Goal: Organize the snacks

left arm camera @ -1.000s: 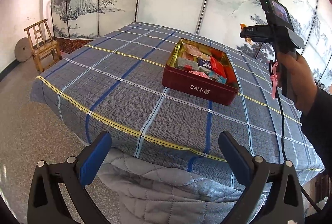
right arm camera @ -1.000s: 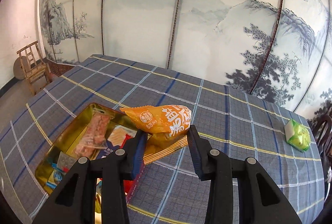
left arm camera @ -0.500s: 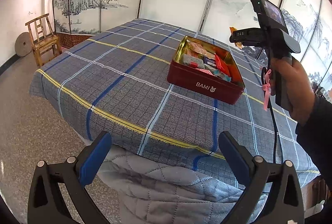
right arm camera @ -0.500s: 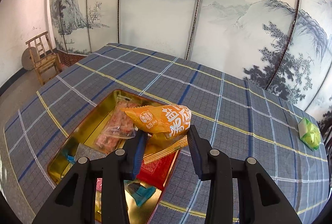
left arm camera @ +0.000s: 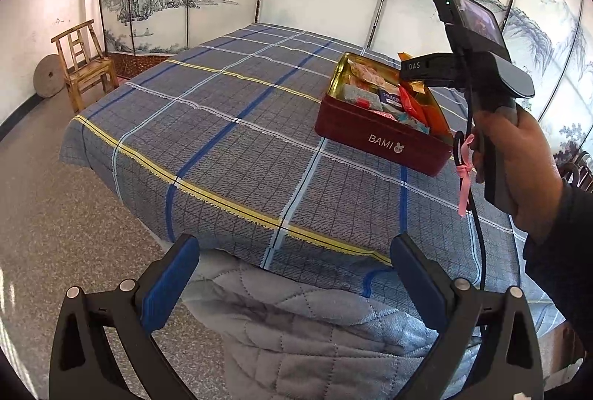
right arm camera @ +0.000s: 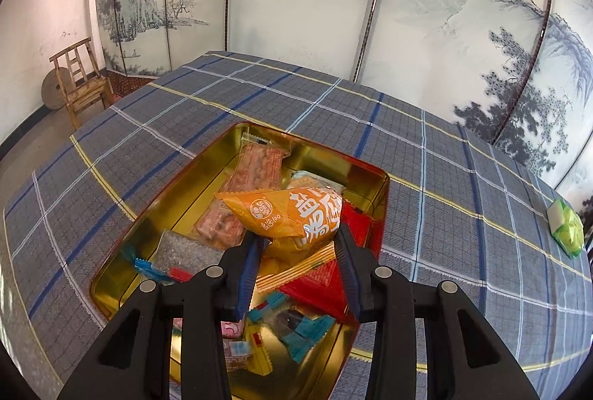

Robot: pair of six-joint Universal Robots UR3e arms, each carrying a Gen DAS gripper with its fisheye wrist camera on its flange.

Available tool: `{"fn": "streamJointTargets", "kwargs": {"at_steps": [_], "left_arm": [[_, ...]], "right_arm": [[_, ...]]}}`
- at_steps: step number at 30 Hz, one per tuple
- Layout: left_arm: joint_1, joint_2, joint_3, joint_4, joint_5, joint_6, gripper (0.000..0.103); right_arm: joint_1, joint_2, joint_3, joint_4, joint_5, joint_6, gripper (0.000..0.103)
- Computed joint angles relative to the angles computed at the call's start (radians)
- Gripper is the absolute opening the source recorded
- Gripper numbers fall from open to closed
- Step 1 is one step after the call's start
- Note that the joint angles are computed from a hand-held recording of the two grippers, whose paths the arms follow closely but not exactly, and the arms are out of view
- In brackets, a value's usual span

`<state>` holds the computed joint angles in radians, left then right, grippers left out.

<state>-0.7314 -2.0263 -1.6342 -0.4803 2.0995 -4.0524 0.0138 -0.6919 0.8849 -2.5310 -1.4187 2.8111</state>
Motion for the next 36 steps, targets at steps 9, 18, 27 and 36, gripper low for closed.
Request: {"fn": "streamJointTargets", "kwargs": {"at_steps": [9, 18, 27, 36], "left_arm": [[-0.007, -0.021, 0.048, -0.058, 0.005, -0.003, 0.102], [-0.004, -0.073, 0.145, -0.148, -0.009, 0.010, 0.102], [-0.022, -0.122, 0.273, -0.278, 0.027, 0.018, 0.102], [-0.036, -0.215, 0.547, -0.424, 0.176, 0.078, 0.102]], "right_arm": [[0.007, 0.018, 0.022, 0.015, -0.003, 0.000, 0.041], [0.006, 0.038, 0.034, -0.001, 0.005, 0.004, 0.044], [-0.019, 0.011, 0.117, -0.044, 0.085, 0.006, 0.068], [-0.131, -0.218, 0.289, -0.155, 0.166, 0.059, 0.097]]}}
